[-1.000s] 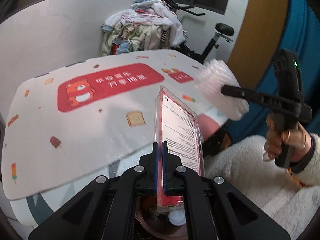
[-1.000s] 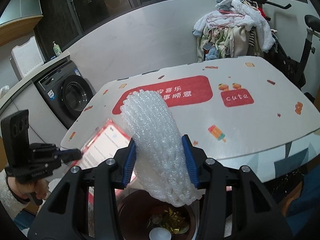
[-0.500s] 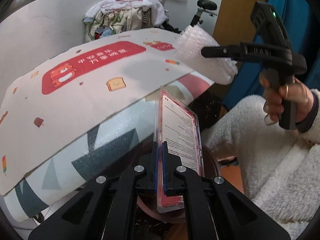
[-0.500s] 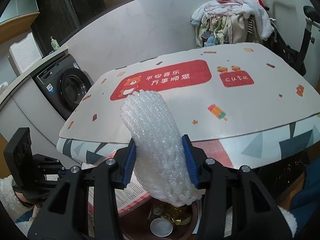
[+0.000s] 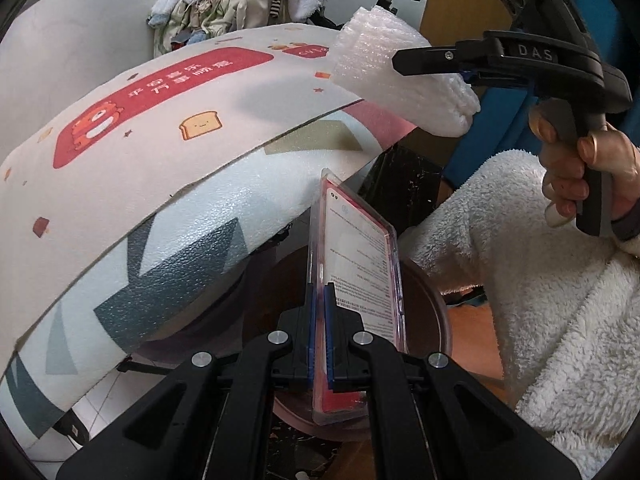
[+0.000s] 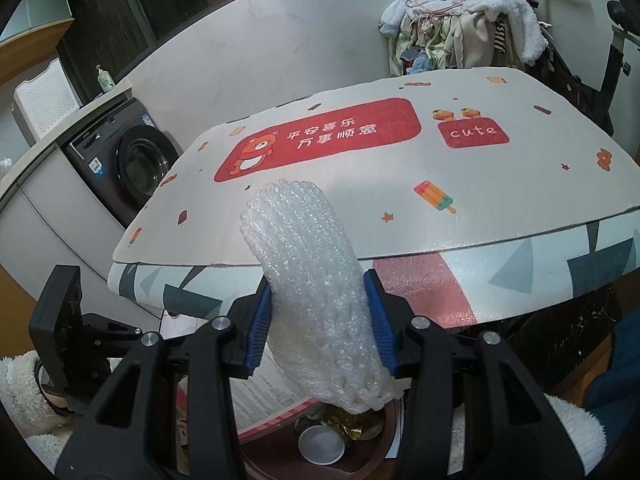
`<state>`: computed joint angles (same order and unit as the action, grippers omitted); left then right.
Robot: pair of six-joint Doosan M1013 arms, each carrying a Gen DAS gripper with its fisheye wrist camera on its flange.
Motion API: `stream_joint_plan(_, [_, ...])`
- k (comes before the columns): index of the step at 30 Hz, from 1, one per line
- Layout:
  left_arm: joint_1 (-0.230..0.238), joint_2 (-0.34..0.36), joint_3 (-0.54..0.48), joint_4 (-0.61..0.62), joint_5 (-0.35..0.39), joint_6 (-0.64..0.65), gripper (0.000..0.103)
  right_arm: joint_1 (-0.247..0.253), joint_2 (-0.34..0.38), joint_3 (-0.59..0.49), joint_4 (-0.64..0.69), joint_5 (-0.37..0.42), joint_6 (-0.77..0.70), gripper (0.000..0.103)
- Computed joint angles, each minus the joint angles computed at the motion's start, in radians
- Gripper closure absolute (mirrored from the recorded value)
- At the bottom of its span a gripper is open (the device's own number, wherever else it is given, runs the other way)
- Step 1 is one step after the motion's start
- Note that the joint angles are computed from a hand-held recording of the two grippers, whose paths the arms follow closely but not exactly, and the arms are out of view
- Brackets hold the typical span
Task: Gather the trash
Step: 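Carry the pink card pack with the left tool over the bin while the right carries the bubble wrap, then open the left tool to drop the pink card pack while the right releases the bubble wrap into the bin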
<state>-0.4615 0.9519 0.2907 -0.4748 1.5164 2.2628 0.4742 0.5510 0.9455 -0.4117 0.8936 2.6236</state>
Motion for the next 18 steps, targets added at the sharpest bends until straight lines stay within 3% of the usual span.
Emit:
stream_joint_plan(8, [-0.006,0.029,-0.046,0.01,0.033,-0.041,0.094,-0.001,0.002,0.002,0.013,0.003,-0.008,0.057])
stream_joint_plan(10, [-0.002,0.042,-0.073,-0.003,0.041,-0.067,0.084,-0.001,0.003,0.0,0.013,0.007,-0.012,0.057])
stream_joint_plan(11, [0.001,0.037,-0.064,-0.014,0.024,-0.076,0.071,-0.001,0.003,0.001,0.013,0.007,-0.014,0.057])
stream_joint_plan(18, [0.022,-0.053,0.085,-0.069,-0.144,-0.105,0.03,0.001,0.009,0.0,0.027,0.021,-0.029,0.057])
